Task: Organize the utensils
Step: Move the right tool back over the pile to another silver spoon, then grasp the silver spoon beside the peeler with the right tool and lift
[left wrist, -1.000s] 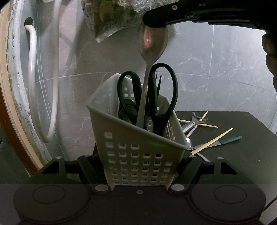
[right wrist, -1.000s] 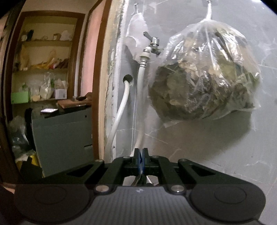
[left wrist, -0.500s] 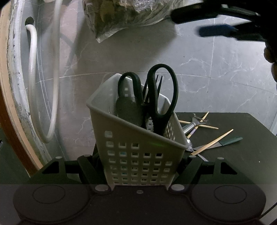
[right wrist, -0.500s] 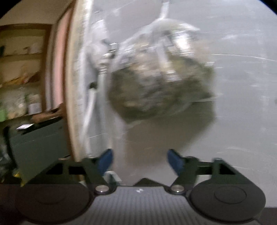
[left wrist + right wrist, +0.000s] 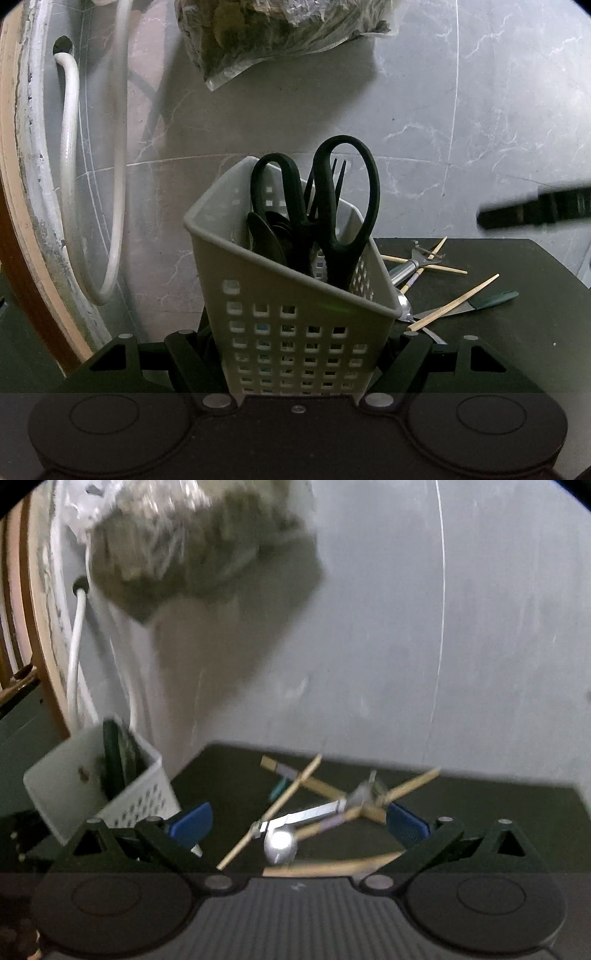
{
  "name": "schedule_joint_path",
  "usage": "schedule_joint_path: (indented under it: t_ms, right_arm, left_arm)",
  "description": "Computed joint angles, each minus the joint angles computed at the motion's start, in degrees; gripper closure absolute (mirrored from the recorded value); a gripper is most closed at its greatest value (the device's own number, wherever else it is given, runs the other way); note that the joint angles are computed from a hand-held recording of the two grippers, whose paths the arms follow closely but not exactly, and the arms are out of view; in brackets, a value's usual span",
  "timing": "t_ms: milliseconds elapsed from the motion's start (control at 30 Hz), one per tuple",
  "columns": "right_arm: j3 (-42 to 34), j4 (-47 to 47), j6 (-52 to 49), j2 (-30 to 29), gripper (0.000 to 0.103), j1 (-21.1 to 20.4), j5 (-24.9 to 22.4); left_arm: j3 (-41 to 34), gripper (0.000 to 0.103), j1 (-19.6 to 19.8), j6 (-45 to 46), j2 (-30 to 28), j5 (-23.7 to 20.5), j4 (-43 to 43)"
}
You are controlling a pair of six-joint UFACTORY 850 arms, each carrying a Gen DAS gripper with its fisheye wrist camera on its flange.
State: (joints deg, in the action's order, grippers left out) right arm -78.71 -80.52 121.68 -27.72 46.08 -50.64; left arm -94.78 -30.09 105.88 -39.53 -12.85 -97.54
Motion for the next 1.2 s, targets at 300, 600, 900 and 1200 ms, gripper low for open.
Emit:
schedule_joint_path:
  t_ms: [300,600,900,1200]
  right_arm:
    - [-0.7,2.0,-3.1,-3.1,0.0,-3.0,9.8]
    - [-3.3,2.5,-10.3,-6.5,0.0,-7.8,17.1]
    - [1.1,-14.6,2.9,-3.6,0.001,-13.9,34.9]
    - [1.7,-24.6,16.5,-3.7,0.03,-17.3,41.4]
  left_arm:
    - [0.1,0.027,-0.3,-7.8,0.7,1.5,8.4]
    - [1.6,0.027,-0.7,-13.7,2.0,3.1,14.0]
    - [1.9,0.027,-1.2,-13.2,2.2,4.4,12.8]
    - [1.8,0.027,-1.3,-16.2,2.3,4.7,15.6]
